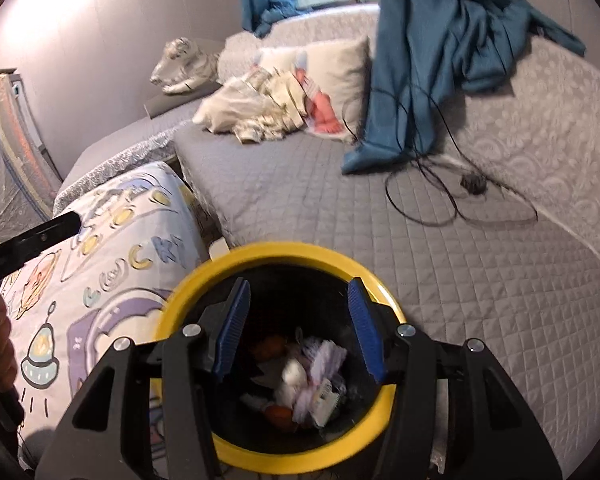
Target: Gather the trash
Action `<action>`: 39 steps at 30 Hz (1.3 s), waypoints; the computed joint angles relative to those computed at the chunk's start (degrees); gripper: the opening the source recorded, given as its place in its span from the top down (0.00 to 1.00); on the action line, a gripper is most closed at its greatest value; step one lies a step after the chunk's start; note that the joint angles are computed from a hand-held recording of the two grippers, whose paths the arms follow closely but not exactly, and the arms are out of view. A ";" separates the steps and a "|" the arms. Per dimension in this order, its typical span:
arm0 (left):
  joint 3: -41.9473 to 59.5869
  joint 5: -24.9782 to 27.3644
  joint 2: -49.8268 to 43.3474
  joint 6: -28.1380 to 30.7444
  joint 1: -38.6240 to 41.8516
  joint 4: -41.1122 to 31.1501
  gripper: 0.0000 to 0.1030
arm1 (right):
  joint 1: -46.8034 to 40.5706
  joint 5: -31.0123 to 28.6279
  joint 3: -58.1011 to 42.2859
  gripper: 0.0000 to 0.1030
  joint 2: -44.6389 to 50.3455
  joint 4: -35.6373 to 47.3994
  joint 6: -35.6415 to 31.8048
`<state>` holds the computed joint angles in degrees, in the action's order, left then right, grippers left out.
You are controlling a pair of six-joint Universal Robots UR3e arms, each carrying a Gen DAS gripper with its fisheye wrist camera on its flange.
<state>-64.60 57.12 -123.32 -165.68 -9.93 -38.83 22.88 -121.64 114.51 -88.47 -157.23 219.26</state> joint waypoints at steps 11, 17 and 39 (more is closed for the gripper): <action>-31.55 -4.69 24.83 3.14 24.56 15.46 0.58 | 14.01 -9.24 -30.90 0.47 21.30 3.20 -3.91; -42.19 -9.76 34.09 5.75 39.55 18.11 0.44 | 19.79 -13.35 -46.80 0.30 31.97 6.09 -4.65; -76.19 -25.26 62.19 10.39 66.96 25.99 0.08 | 31.75 -26.80 -75.61 0.08 54.60 14.05 1.49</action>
